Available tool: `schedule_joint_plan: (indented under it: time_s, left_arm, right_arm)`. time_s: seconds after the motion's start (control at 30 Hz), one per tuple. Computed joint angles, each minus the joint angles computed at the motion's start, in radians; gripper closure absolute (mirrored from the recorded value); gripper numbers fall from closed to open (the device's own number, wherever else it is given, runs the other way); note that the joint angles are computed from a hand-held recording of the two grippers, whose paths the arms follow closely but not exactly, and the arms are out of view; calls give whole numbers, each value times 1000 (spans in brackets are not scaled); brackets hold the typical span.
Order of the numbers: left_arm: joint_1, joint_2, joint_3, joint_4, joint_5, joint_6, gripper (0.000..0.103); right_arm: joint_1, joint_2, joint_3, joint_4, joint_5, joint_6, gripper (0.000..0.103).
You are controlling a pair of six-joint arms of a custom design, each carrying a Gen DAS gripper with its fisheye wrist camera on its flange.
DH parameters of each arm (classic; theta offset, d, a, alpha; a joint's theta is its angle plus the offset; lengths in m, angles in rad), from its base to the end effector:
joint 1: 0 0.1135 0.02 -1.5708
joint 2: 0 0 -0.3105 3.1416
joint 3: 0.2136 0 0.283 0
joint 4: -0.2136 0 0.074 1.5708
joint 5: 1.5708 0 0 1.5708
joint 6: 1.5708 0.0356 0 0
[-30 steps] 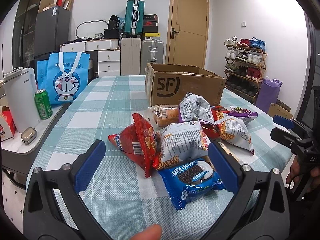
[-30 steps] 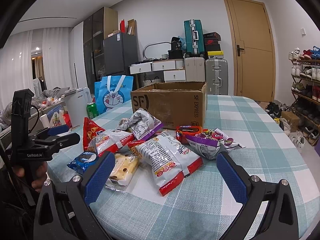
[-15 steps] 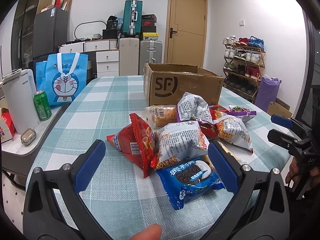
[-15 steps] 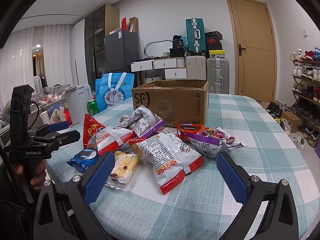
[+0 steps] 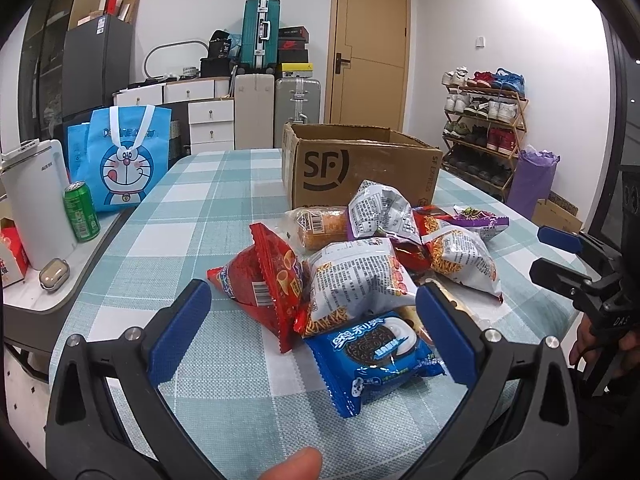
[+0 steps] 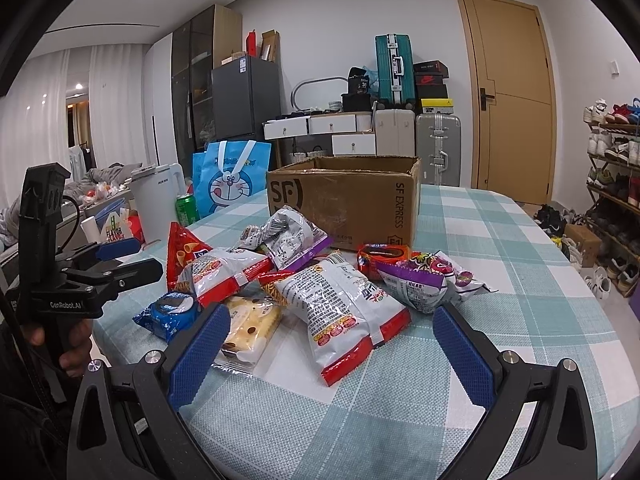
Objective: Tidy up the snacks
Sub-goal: 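Move both tools toward the snack pile on the table, then close left tool on blue Oreo pack while right tool grasps white-and-red chip bag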
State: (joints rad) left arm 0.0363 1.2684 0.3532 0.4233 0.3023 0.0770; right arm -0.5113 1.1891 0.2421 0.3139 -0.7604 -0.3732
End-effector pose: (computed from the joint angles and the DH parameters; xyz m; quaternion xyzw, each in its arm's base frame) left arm 0.2391 -0.0019 0.1762 0.0946 0.8465 -0.1002 0.5143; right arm 0.1821 -0.0740 0.1532 -0.1101 0.8380 0.1196 0.5209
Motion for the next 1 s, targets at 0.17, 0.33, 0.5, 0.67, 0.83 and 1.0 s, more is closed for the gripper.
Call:
schedule_joint_plan:
  time_s: [0.17, 0.33, 0.5, 0.67, 0.83, 1.0]
  left_arm:
    - [-7, 12, 2, 3, -3, 8, 1]
    - [-15, 16, 0, 3, -3, 14, 1]
    - [-35, 22, 0, -7, -7, 31, 1]
    - [-58, 24, 4, -34, -3, 52, 1]
    - [-78, 40, 11, -56, -6, 67, 1]
    - [-74, 76, 33, -90, 20, 74, 1]
  right_arm:
    - [1, 4, 4, -4, -2, 10, 0]
    - [13, 15, 13, -2, 10, 7, 0]
    - [25, 47, 47, -49, 9, -10, 0]
    - [41, 73, 84, -90, 18, -24, 0]
    - [66, 115, 122, -136, 60, -28, 0]
    - [73, 186, 188, -225, 57, -58, 0]
